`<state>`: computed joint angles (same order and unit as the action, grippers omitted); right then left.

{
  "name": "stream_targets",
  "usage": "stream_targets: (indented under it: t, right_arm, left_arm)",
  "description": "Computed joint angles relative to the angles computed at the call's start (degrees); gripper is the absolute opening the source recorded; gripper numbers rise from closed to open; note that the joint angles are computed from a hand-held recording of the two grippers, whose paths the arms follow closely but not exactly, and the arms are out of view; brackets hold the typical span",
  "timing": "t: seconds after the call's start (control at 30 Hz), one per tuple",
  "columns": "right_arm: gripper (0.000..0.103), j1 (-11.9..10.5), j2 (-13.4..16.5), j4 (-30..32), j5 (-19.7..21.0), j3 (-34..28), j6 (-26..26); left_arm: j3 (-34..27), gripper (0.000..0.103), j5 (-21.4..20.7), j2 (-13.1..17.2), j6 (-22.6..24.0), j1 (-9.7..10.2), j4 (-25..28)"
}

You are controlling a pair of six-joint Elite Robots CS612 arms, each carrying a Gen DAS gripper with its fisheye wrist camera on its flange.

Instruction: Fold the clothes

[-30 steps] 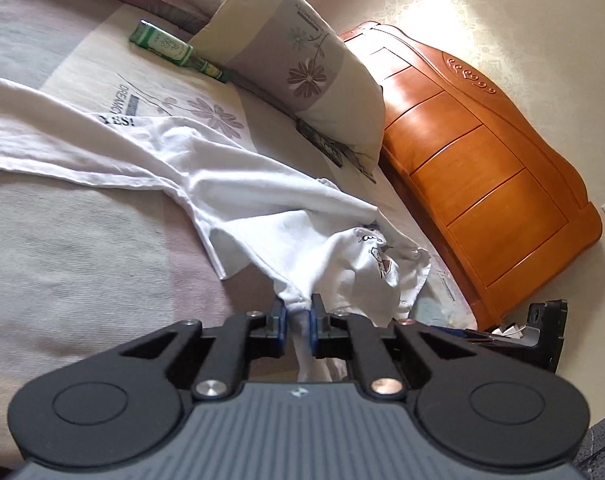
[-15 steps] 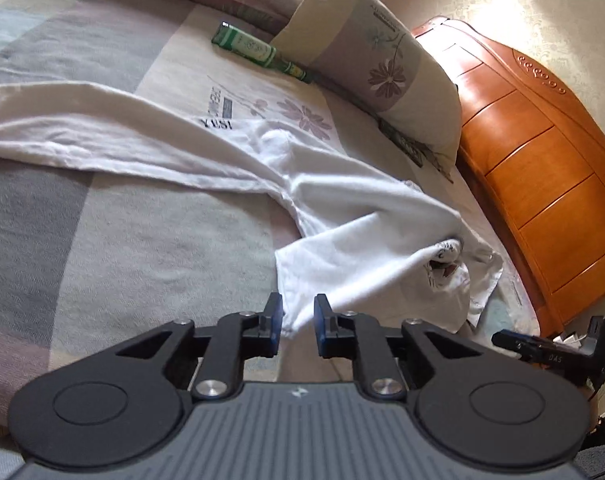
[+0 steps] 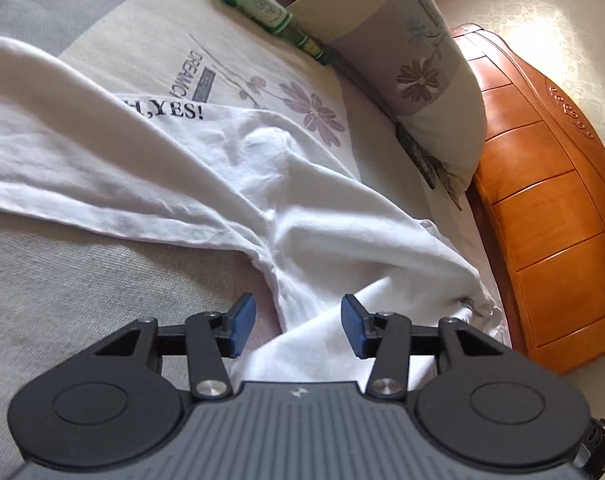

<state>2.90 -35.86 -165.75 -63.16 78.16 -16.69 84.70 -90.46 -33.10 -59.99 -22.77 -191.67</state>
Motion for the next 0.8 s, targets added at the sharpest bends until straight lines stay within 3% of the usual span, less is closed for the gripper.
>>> stream_targets:
  t: [0.2,0.43,0.57,0.67,0.8]
  right_arm:
    - [0.103,0.06,1.16,1.10,-1.18,-2.37,0.89]
    - [0.103,0.26,3.60,5.89,0.49,-8.37,-2.73]
    - [0.103,0.46,5.88,9.16,3.21,-14.33,-4.55]
    - [0.103,1.04,7.89,9.88,3.25,-19.16,-5.38]
    - [0.103,2.07,8.48,8.73,3.14,-21.06,-5.33]
  left_arm:
    - [-2.18,0.047,-1.18,1.79,-1.56,0.78,-1.69]
    - [0.32,0.053,2.03,-2.83,9.26,-0.37,4.68]
    - [0.82,0.064,5.01,-5.11,17.98,-1.26,5.80]
    - [-1.60,0.068,6.09,-4.69,22.54,-1.24,7.02]
    - [-7.90,0.068,5.34,-2.20,24.17,-1.15,14.15]
